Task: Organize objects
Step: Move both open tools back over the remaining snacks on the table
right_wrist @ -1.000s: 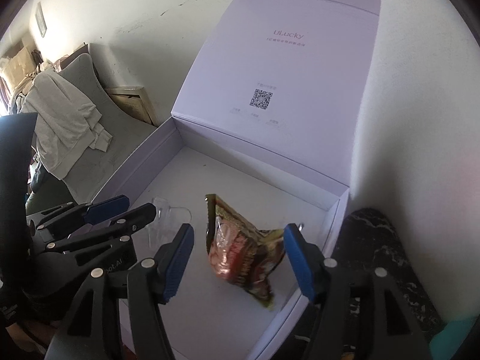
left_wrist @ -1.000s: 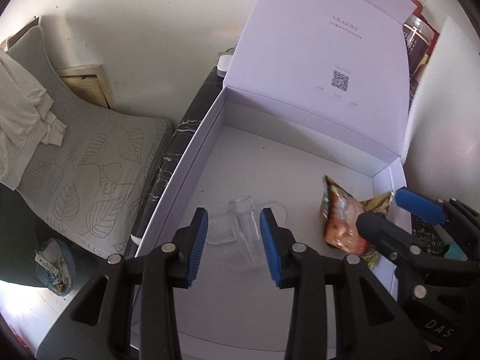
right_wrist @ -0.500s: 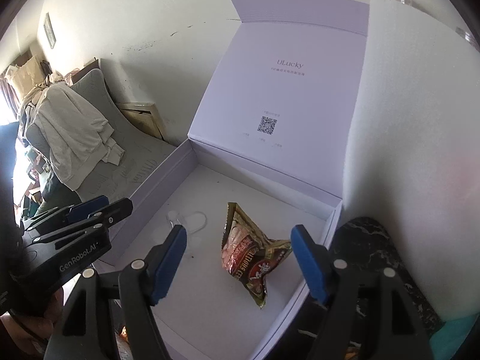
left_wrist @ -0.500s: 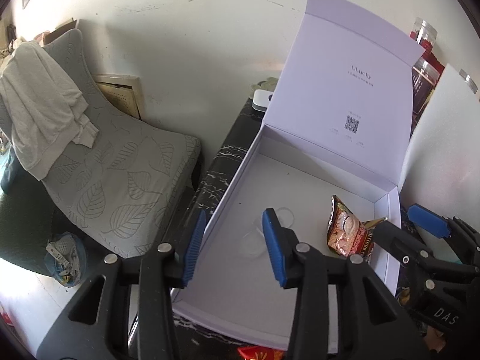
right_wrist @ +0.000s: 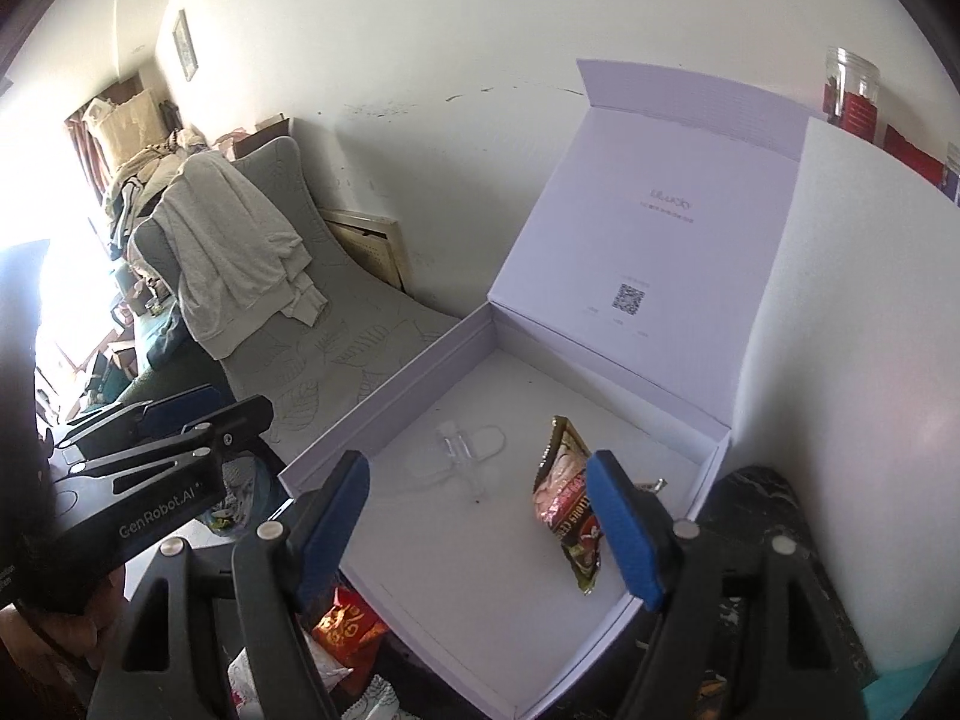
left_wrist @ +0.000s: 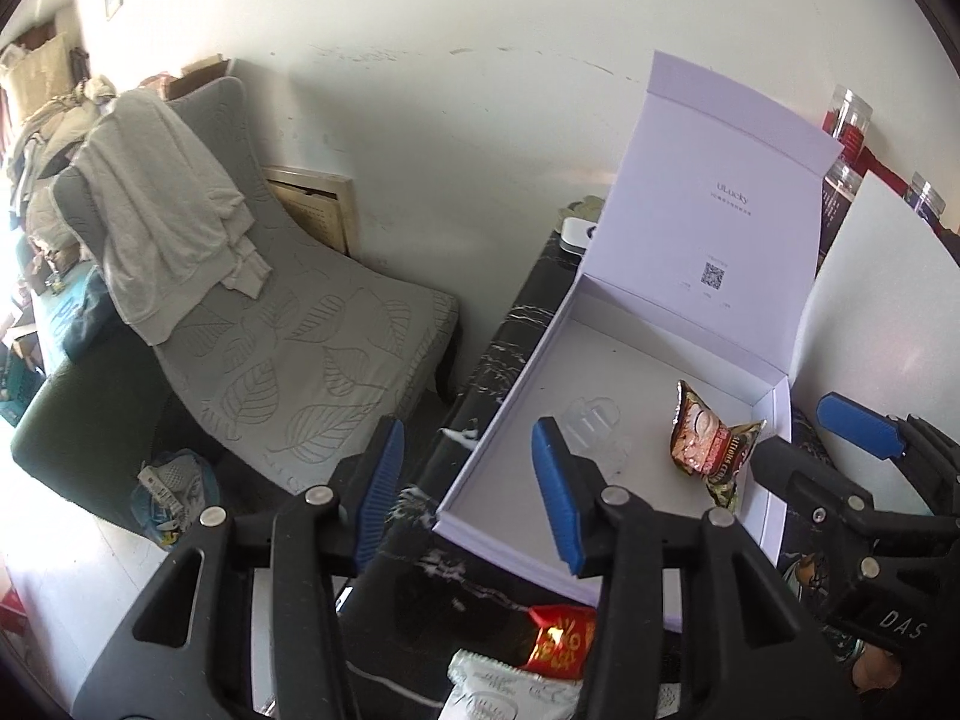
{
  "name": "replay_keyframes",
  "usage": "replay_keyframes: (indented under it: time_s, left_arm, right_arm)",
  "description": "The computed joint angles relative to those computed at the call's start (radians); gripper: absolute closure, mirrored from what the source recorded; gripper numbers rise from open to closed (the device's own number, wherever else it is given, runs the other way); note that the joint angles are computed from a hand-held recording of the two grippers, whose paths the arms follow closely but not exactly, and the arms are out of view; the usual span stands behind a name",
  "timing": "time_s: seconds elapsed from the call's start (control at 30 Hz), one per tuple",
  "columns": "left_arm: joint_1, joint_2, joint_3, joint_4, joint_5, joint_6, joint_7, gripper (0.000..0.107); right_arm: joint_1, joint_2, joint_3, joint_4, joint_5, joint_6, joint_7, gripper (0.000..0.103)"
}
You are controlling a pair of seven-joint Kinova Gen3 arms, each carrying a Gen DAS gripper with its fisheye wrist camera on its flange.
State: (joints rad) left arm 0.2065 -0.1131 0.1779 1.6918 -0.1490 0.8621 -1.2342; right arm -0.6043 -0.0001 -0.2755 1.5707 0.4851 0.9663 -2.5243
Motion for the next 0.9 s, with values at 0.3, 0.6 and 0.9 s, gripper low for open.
replay_keyframes:
  time_s: [0.3, 0.6, 0.9]
  left_arm:
    - [-0.049, -0.146, 0.064, 0.057, -0.108, 0.082, 0.155, 0.056]
    - [-0.113, -0.282, 0.145, 0.112, -0.135, 0.181, 0.246, 0.052]
    - [-0.174, -0.406, 0.184, 0.154, -0.094, 0.246, 0.271, 0.046]
  right_arm:
    - [-0.032, -0.041, -0.048, 0.005, -0.020, -0.026, 0.084, 0.027]
    - [-0.046, -0.071, -0.092, 0.022, -0.050, -0.037, 0.143, 0.027]
    - [-0.045, -0.121, -0.109, 0.070, -0.154, -0.066, 0.260, 0.027]
